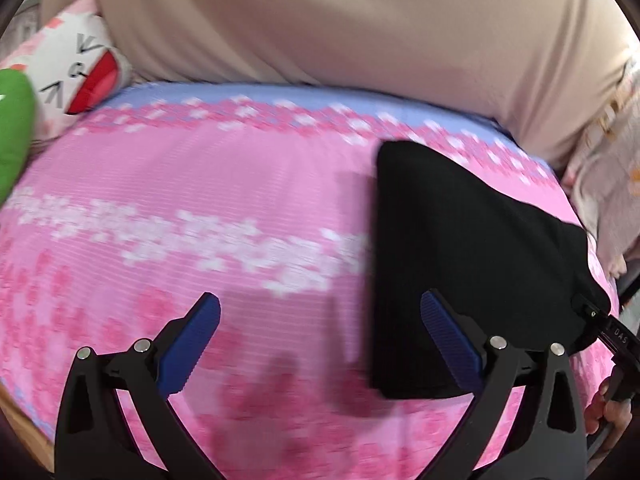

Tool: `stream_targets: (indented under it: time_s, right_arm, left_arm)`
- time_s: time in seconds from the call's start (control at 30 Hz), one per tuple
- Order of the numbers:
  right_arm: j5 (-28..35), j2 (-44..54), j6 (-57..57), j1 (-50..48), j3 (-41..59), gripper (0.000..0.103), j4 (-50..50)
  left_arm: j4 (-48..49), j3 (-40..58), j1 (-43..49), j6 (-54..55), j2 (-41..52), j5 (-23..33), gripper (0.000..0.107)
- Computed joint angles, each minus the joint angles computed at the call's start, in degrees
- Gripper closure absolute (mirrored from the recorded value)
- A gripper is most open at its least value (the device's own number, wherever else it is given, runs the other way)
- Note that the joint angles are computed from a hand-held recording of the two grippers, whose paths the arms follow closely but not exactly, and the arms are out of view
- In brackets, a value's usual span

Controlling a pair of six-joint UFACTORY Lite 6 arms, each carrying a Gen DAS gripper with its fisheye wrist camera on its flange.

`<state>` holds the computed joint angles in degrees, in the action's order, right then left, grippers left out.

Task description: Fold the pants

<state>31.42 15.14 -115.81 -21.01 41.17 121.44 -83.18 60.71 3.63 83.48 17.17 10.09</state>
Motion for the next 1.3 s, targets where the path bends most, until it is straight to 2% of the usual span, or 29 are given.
stream_targets:
  time_s: [0.07,0.1,0.13,0.2,0.3,0.37,0.4,0.43,0.47,0.5,0.53,0.57,0.63,0.7,0.83,0.9,0.93,0.97,1.0,1.03,1.1,1.17,1.2,1.27,1.3]
  right_arm:
    - [-2.41,-3.60,-0.80,1.01,-0.60,0.075,1.46]
    - [-3.29,-5.40,-2.70,1.24,-1.38,0.068,3.51]
    - [-3.54,-7.02,-3.50,0.92,-2.03,0.052,3.91]
    - [-1.60,-7.54,-1.95,-2.24,-2.31,0.032,0.73]
    - [-1.02,-3.70,1.97,-3.53,-0.11,0.031,-4.07]
    - [0.97,2.35,8.89,-4.69,3.46,0.031,-11.17]
    - [2.05,4.74,11.29,-4.68,4.81,0.031,-13.30]
    - [3.22,7.01,12.09,-4.08,5.90,0.030,-13.03]
    - [4.22,8.63,11.11,-3.66,6.15,0.031,-10.58]
    - [4.32,8.39,9.07,-2.94,5.68,0.042,-7.86]
    - [4.43,8.21,8.94,-2.33,5.60,0.058,-7.53]
    - [4.28,6.43,9.00,-1.24,4.79,0.061,-6.12]
    - [2.88,2.09,9.29,1.32,3.61,0.067,-4.90]
    - [1.31,-4.54,10.43,5.39,2.06,0.068,-4.61]
    - [-0.17,-12.22,12.98,13.34,0.46,0.067,-5.50]
    - [-0.99,-10.38,8.45,16.97,-0.71,0.062,0.37]
    - [-1.04,-7.56,6.52,18.01,-0.58,0.060,2.29]
    - [-2.08,-3.07,2.97,19.50,-0.11,0.059,6.01]
    - [-4.24,0.57,-0.39,20.73,0.14,0.052,10.40]
    - [-4.00,1.82,-2.19,20.38,-0.51,0.051,12.39]
    - [-1.13,-2.35,-1.49,18.43,-5.16,0.050,13.18]
    - [-7.79,-13.12,-8.49,19.48,-9.34,0.046,21.21]
    - [-12.57,-18.30,-14.49,21.31,-10.07,0.047,27.21]
    - [-18.21,-23.87,-23.34,24.78,-7.92,0.068,34.37]
    - [-19.65,-23.59,-24.17,26.58,-5.08,0.083,34.81]
  left_arm:
    - [6.76,1.70,-2.71,-8.39,1.79,-0.41,0.009]
    - [7.36,2.25,-3.24,-9.59,2.44,0.18,0.009]
    - [8.74,2.81,-3.59,-11.47,3.10,0.71,0.009]
    - [11.77,5.14,-3.69,-15.08,5.95,3.90,0.009]
    - [14.80,9.66,-3.57,-19.39,11.37,8.29,0.009]
    - [15.42,14.74,-3.08,-21.24,16.81,13.33,0.009]
    - [14.05,16.49,-2.68,-20.17,18.83,15.43,0.008]
    - [10.59,16.88,-2.66,-16.69,19.33,15.13,0.010]
    - [9.48,17.98,-2.37,-14.90,20.29,16.38,0.027]
    - [10.26,19.93,-1.35,-15.50,21.74,19.31,0.033]
    - [9.14,20.69,-0.20,-13.93,22.21,21.55,0.049]
    - [10.41,22.13,1.36,-14.75,22.60,24.86,0.065]
    - [12.45,23.40,3.97,-16.02,21.61,29.33,0.074]
    - [12.42,22.55,7.33,-14.82,17.87,32.96,0.075]
    - [12.34,12.36,14.57,-7.27,4.65,30.50,0.072]
    - [14.61,9.20,18.21,-5.43,2.66,30.23,0.065]
    - [15.84,7.50,19.29,-4.12,2.86,28.20,0.058]
    - [16.98,5.62,19.38,-3.07,4.03,23.95,0.056]
    - [17.96,4.80,19.17,-3.25,4.91,21.51,0.056]
    - [17.54,4.05,20.27,-2.07,6.79,20.14,0.053]
    - [13.64,2.40,23.45,2.35,6.31,23.02,0.052]
    - [7.90,-1.02,25.27,7.10,0.19,21.60,0.053]
    - [3.18,-2.75,25.47,10.92,-3.31,20.76,0.053]
    - [-2.15,-4.00,24.36,14.60,-8.84,21.22,0.049]
    - [-3.04,-2.88,23.18,13.97,-9.51,21.41,0.046]
